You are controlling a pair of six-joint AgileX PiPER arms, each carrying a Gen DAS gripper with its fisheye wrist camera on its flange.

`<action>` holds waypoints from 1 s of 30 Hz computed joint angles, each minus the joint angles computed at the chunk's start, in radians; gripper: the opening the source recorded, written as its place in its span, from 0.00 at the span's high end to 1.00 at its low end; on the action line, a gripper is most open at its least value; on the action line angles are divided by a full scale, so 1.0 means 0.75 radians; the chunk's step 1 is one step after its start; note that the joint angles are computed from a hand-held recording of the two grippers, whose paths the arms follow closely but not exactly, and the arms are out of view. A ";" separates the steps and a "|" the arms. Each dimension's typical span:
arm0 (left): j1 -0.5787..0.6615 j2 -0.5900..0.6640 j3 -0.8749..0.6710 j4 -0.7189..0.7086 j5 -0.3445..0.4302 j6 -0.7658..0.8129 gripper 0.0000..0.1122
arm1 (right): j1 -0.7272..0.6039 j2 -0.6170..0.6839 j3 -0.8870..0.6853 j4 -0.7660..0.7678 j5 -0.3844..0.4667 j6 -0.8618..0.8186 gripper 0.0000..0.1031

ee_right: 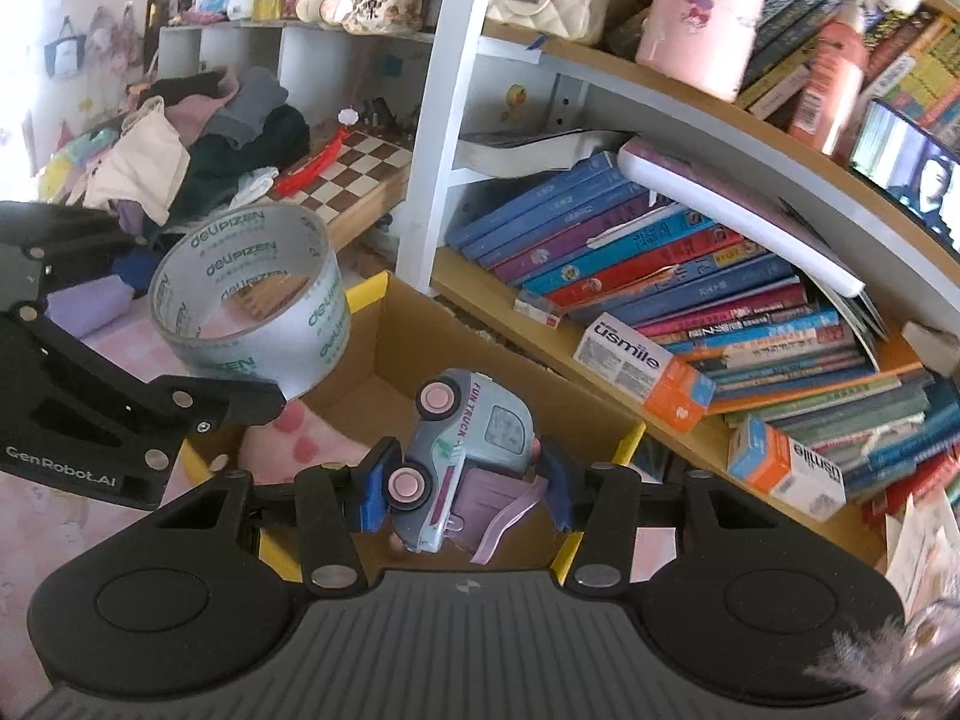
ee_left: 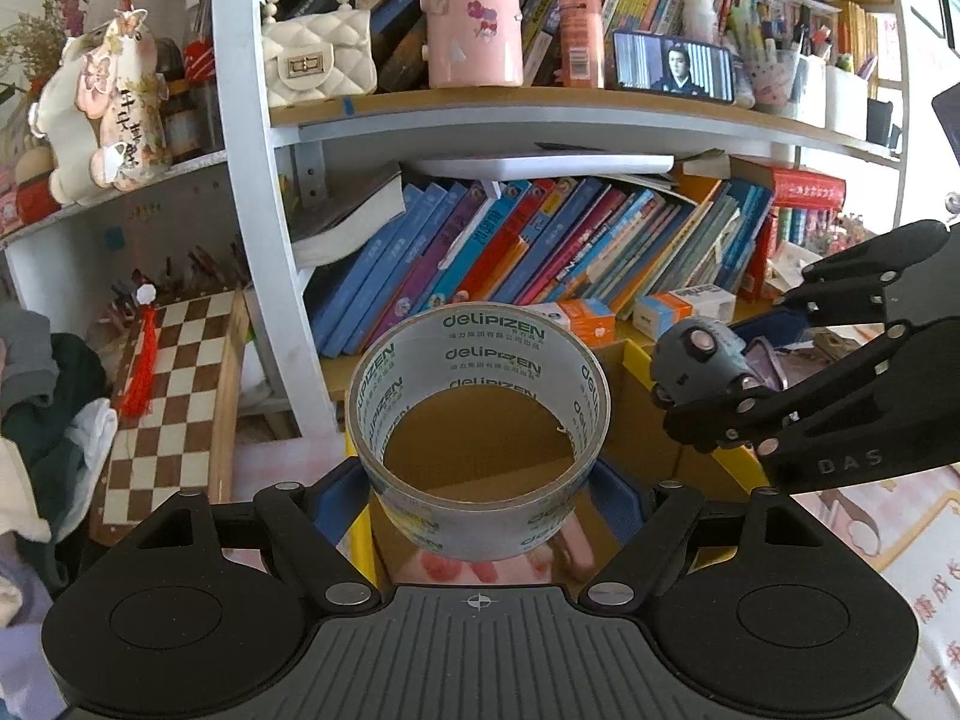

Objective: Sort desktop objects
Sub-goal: 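Lift the tape roll with the left tool while the right tool lifts the car toward the box, then lower the tape roll into the box and open the left gripper while the right gripper releases the car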

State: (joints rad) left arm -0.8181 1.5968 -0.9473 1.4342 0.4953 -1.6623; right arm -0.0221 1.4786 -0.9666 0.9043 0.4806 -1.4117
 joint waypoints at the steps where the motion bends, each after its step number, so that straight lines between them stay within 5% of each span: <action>1: 0.015 0.018 -0.017 -0.013 -0.010 0.025 0.28 | 0.005 0.030 -0.022 -0.012 -0.003 0.003 0.54; 17: 0.143 0.361 -0.325 -0.424 -0.095 0.511 0.28 | 0.079 0.514 -0.385 -0.369 -0.022 0.193 0.54; 30: 0.180 0.486 -0.464 -0.810 -0.068 0.969 0.28 | 0.128 0.707 -0.622 -0.683 0.118 0.336 0.54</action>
State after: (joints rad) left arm -0.6829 1.9614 -1.2953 0.8267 0.4442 -0.9357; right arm 0.0743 2.0085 -1.4331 0.3920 0.5692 -1.1597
